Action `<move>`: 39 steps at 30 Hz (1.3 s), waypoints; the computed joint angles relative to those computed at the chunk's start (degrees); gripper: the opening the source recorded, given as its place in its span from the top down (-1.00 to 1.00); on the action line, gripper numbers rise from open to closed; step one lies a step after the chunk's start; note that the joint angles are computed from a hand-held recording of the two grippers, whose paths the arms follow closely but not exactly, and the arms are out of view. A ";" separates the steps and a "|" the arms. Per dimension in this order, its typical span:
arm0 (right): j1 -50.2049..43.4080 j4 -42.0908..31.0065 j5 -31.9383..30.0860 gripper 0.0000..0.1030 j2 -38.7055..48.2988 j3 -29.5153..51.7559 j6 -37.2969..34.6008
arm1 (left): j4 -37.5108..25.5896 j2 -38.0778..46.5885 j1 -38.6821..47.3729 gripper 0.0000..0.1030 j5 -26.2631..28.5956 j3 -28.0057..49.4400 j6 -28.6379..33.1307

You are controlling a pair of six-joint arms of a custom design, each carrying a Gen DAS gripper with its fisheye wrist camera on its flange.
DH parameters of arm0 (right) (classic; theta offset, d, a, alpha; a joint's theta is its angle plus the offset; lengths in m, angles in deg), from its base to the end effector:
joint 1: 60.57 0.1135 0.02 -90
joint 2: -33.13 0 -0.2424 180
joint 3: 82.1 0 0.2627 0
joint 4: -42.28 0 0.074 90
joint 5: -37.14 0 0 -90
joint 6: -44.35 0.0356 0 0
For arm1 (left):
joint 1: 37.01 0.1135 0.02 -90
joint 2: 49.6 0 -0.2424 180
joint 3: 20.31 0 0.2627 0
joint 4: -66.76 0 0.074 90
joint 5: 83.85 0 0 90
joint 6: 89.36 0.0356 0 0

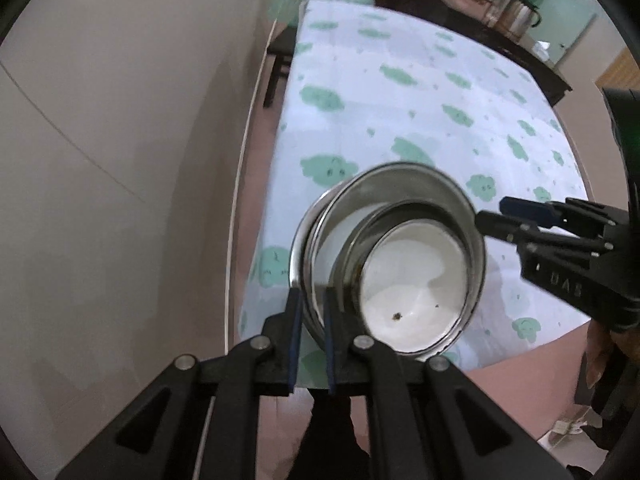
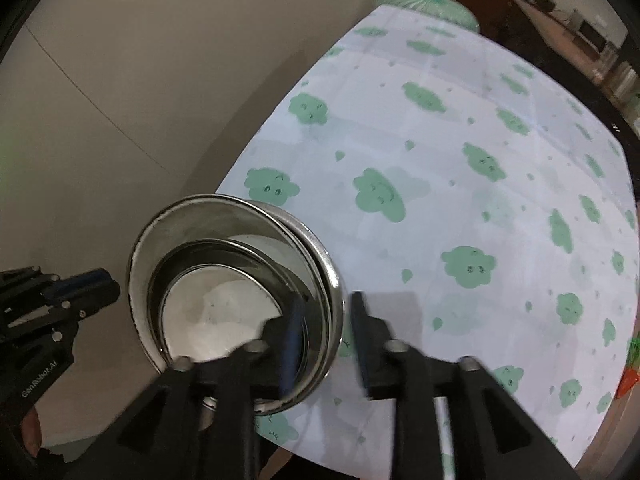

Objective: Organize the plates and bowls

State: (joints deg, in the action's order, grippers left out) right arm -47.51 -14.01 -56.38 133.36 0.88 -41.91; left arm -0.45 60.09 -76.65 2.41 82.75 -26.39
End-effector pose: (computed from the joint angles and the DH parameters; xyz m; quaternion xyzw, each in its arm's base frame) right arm 0.3356 0.0801 0.1691 -0.0848 0.9856 0.0510 0.1371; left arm 0.3042 -0.2490 0.2062 0.1041 0.9841 -0.0502 0.1351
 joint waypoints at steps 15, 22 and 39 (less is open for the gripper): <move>1.67 -0.73 9.15 0.13 -30.16 -14.06 5.62 | 3.61 -8.79 -6.61 0.26 -7.79 -0.90 -1.12; 5.04 -4.50 18.86 -0.13 -51.18 -17.57 6.38 | 2.22 -15.40 -14.12 -0.12 -17.24 1.13 -2.30; 45.06 -29.61 55.20 -0.40 -63.95 -9.65 32.76 | -6.42 -29.81 -31.25 -0.47 -34.53 -1.46 -12.29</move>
State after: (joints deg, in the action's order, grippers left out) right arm -2.45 -43.62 -1.18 69.41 -8.77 -9.15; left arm -6.87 30.28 -107.89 -32.12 81.30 -38.68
